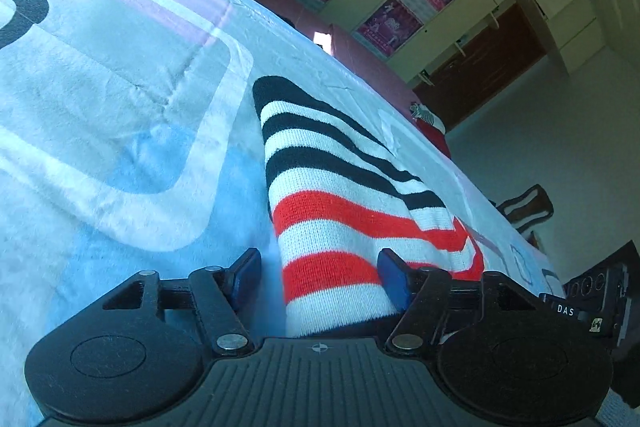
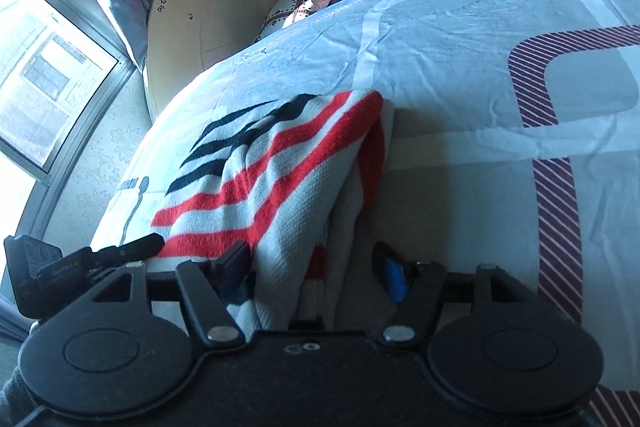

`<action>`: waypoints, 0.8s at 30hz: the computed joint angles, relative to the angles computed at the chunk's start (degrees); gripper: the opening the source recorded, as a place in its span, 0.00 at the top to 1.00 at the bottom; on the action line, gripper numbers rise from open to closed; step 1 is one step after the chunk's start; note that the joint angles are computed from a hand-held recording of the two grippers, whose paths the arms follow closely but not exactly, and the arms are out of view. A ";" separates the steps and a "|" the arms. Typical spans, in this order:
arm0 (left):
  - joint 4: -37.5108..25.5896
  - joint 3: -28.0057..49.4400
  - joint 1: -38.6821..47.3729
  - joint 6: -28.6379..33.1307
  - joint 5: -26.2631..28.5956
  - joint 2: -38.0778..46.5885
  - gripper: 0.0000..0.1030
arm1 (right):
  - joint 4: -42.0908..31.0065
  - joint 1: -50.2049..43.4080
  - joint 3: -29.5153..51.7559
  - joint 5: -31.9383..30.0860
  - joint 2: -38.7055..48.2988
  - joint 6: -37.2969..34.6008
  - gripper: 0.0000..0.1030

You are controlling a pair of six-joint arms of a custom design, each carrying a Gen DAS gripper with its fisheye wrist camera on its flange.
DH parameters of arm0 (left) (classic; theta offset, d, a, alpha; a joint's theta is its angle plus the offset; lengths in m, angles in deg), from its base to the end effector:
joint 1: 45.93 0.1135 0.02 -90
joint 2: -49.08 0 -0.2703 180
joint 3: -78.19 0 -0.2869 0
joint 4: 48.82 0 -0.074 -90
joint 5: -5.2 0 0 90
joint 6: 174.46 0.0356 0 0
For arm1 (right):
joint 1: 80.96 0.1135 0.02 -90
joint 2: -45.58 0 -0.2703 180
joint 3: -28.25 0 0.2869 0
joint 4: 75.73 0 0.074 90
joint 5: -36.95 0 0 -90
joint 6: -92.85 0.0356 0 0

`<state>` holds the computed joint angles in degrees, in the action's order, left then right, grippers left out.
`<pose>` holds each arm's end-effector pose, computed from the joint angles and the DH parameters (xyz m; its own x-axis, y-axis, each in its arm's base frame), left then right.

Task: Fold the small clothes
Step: 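Open both grippers and lift them away from the folded sweater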

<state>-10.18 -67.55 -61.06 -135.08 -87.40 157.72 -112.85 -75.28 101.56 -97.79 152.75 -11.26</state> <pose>0.2635 -0.0696 0.0293 -0.5318 -0.6561 -0.5355 -0.2930 0.7358 -0.6106 0.3661 0.0616 0.1180 -0.8396 -0.2575 -0.4783 -0.5189 0.6407 0.5659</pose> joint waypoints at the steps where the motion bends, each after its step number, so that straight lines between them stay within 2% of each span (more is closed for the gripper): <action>1: 0.54 -2.07 -2.08 -0.60 -2.06 -1.83 0.29 | -1.57 -0.92 -1.26 -0.80 -1.62 -1.69 0.33; 3: 1.35 -5.24 -7.02 -2.57 -6.89 -4.13 0.28 | -4.61 -2.48 -3.71 -1.08 -4.42 -5.39 0.32; 4: 1.27 -6.16 -8.71 -3.14 -7.79 -4.72 0.28 | -5.00 -2.61 -5.61 1.14 -6.39 -7.58 0.32; 6: -3.42 -6.39 -14.31 -3.50 -13.22 -5.92 0.28 | -4.81 -3.16 -9.32 3.86 -9.54 -10.98 0.30; 8: -4.57 -7.53 -20.34 -5.27 -18.97 -5.81 0.28 | -5.13 -3.84 -11.66 4.79 -12.07 -11.90 0.29; 10: -8.70 -8.27 -25.50 -7.54 -24.22 -7.89 0.28 | -5.54 -4.40 -13.37 5.71 -14.18 -12.93 0.29; 12: -13.22 -8.75 -28.52 -9.82 -27.15 -11.06 0.28 | -6.31 -5.15 -14.77 5.79 -16.46 -13.75 0.29; 15: -20.52 -10.04 -34.60 -14.65 -33.86 -17.66 0.28 | -7.63 -8.02 -16.98 2.63 -21.44 -14.97 0.29; 17: -29.67 -9.04 -39.39 -19.15 -39.16 -22.54 0.28 | -8.40 -10.30 -18.63 0.75 -25.31 -15.52 0.30; 20: -49.24 -4.18 -48.34 -29.85 -46.76 -27.69 0.28 | -12.32 -15.00 -21.24 -1.81 -32.60 -19.31 0.30; 22: -69.05 4.27 -55.22 -40.57 -51.22 -26.82 0.28 | -17.83 -19.15 -22.29 -3.65 -37.61 -23.96 0.28; 24: -82.10 10.98 -61.01 -49.06 -54.95 -24.19 0.11 | -26.36 -24.93 -22.53 -5.60 -42.64 -31.22 0.20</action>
